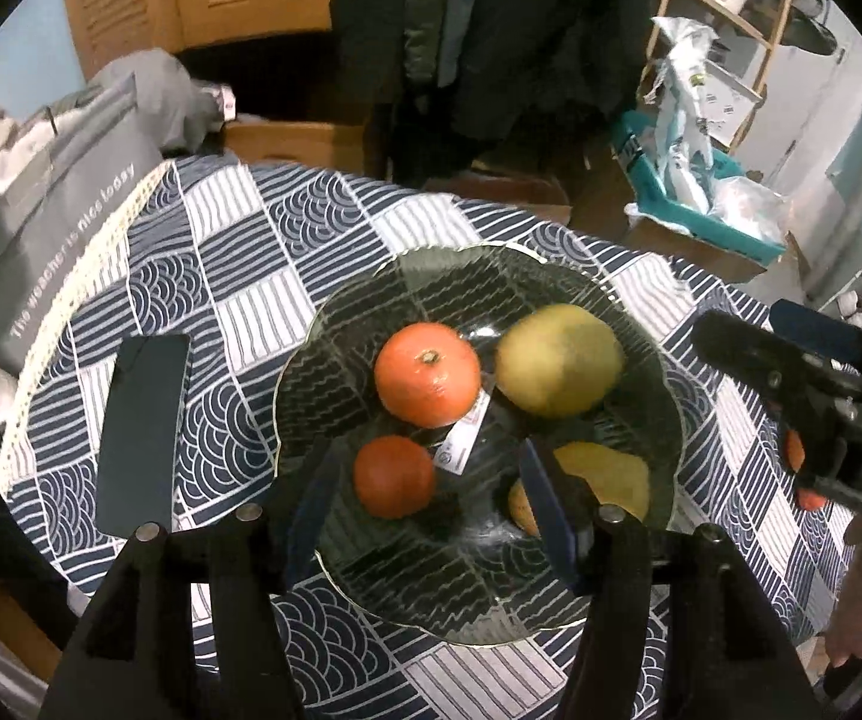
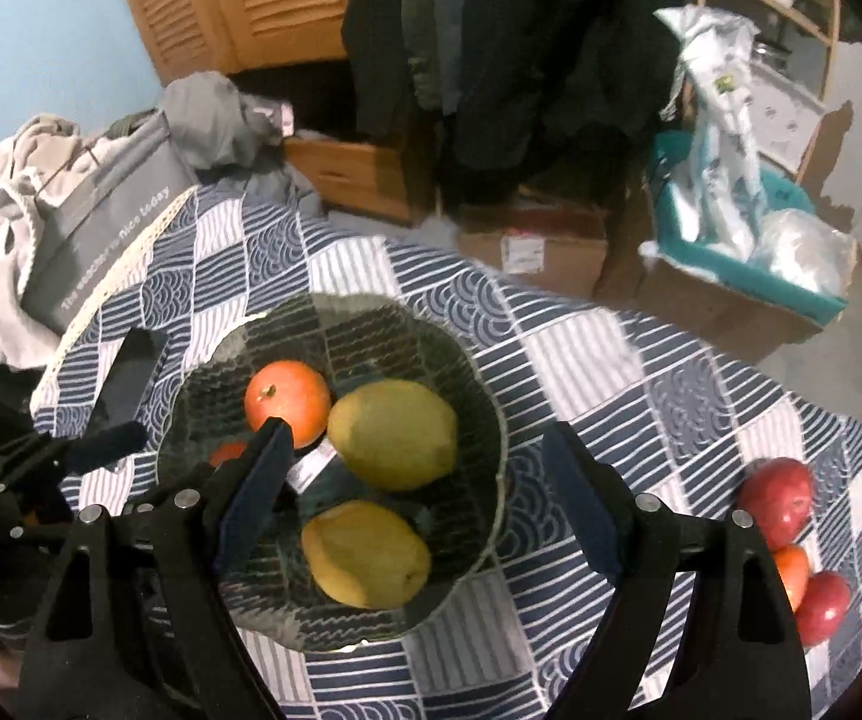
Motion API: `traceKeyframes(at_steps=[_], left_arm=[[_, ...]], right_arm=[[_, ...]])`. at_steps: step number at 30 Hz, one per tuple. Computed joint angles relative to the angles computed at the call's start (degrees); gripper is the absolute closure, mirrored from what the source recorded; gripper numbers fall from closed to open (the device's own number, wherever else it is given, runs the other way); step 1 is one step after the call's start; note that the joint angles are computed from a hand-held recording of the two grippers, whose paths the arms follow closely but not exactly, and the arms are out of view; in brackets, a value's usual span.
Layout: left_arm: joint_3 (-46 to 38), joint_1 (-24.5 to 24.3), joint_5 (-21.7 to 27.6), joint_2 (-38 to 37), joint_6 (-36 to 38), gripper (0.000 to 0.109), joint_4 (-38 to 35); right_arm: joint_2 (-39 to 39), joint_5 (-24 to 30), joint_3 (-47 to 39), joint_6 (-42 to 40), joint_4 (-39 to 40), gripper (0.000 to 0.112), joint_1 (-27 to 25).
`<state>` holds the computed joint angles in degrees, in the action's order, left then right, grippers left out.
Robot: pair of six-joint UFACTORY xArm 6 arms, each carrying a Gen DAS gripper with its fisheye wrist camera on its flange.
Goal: Organize fruits
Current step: 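Lower and release the orange and the pear into the glass bowl with both tools, then withdraw both tools from the bowl and move them to the remaining fruit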
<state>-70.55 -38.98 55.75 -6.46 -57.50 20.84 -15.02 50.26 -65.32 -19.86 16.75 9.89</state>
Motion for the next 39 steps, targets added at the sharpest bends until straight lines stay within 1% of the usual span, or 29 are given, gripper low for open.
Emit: traceKeyframes(at_steps=[5,13,19,23,26,28,30,33,39], left_arm=[[-1.71,-1.57,1.06,-0.22,-0.73,0.04,2.7],[-5.08,-3.44,1.92,0.71,-1.23,0.04,4.7],[-8.38,-5.48,2.83,2.21,-1.02,0.037,6.48],[-10.18,-6.71,3.07,2.77,-0.87,0.037,7.37],[-11.68,-7.74,3.65,3.21,-1.09,0.033,8.75],[-12.88,-8.52,4.18,3.63,-1.36,0.033,10.0],[-13.97,-9.14,4.76,4.04,-1.45,0.033,10.86],[-15.12,-9.9,4.89,4.53,-1.6,0.029,11.63],[-18.34,-11.24,5.69,6.48,-1.07,0.029,11.99]], right_arm=[[-1.94,-1.32,0.41,0.98,-0.7,0.027,-1.14],[-5.73,-2.34,1.59,1.25,-2.81,0.027,-3.23],[-8.74,-3.13,2.74,0.75,-3.3,0.027,-5.27],[-10.71,-3.59,3.43,-0.31,-2.67,0.027,-7.08],[-12.02,-3.97,3.89,-1.26,-2.24,0.027,-8.25],[-12.96,-4.26,4.27,-1.68,-2.37,0.027,-8.94],[-13.82,-4.18,4.49,-2.68,-1.61,0.027,-9.89],[-14.93,-4.19,4.81,-3.79,-0.74,0.027,-11.09],[-17.01,-3.71,5.29,-6.76,2.32,0.027,-14.16]])
